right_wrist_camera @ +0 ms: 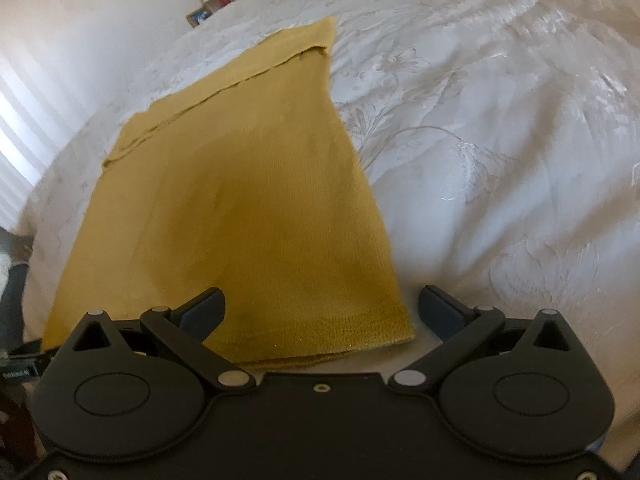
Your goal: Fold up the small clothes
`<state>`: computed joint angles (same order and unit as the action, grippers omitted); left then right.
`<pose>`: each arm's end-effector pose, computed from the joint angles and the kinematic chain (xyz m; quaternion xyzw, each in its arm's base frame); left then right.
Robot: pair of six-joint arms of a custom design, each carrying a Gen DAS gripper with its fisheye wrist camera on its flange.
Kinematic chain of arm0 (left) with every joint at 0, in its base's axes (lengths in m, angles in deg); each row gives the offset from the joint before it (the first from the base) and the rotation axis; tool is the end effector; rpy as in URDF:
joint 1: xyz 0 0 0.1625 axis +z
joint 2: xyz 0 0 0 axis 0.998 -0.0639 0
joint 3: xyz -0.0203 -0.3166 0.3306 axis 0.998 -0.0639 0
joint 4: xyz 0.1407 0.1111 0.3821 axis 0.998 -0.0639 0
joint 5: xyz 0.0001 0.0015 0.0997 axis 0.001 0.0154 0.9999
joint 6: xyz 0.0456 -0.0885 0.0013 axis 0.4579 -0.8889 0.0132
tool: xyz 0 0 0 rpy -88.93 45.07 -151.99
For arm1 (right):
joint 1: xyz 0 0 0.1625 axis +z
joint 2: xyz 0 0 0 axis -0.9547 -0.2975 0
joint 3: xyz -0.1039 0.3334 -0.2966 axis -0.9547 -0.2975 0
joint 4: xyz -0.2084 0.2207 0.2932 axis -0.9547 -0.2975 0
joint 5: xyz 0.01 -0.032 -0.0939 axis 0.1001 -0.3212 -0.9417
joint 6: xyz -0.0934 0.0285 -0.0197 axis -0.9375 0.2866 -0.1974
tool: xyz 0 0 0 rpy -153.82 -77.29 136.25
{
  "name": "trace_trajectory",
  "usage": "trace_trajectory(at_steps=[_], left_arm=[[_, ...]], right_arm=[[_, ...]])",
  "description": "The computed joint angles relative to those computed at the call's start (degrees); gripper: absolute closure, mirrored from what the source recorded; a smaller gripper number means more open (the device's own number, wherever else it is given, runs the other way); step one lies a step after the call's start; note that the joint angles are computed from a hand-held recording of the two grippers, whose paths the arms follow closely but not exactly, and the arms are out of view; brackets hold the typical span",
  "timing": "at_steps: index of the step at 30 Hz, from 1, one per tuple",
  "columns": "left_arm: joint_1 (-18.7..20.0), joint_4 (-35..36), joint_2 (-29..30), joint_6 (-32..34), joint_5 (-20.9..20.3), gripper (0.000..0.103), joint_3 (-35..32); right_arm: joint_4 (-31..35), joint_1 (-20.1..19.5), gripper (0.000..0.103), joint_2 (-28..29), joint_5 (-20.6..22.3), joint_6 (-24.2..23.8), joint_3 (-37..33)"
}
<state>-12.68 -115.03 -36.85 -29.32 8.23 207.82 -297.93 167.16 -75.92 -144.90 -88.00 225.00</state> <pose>0.0869 -0.4006 0.2525 0.1553 0.8909 -0.2833 0.3192 0.1337 -0.4170 0.0275 0.0496 -0.9295 0.3251 0.1667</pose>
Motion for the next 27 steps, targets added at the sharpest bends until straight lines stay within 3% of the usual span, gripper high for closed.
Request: trace_trajectory(at_steps=[6,8,10,15,21,26,27], left_arm=[[-0.2,-0.4,-0.3,-0.1,-0.2,0.002,0.4],[-0.1,-0.2,-0.4,-0.1,-0.4,0.003,0.3],[0.0,-0.1,-0.7,-0.1,-0.6,0.009,0.3],[0.1,1.0,-1.6,-1.2,-1.1,0.013,0.1],[0.0,2.2,-2.7,-2.4,-1.1,0.032,-0.3],[0.8,2.9,-3.6,-3.4,-1.4,0.069,-0.9],[1.2,3.2,-3.8,-3.2,-2.2,0.075,-1.1]], right_arm=[[0.0,-0.3,0.001,-0.1,1.3,-0.7,0.0],[-0.3,-0.7,0.009,-0.3,3.2,-1.1,0.4],[-0.4,-1.4,0.024,-0.6,5.0,-1.2,1.0],[-1.2,-2.4,0.040,-0.9,7.1,-0.1,1.7],[-1.1,-3.0,0.058,-1.1,7.6,1.1,2.0],[-1.7,-2.7,0.074,-1.0,6.3,2.2,2.0],[-1.9,-2.7,0.082,-0.9,6.4,2.0,2.0]])
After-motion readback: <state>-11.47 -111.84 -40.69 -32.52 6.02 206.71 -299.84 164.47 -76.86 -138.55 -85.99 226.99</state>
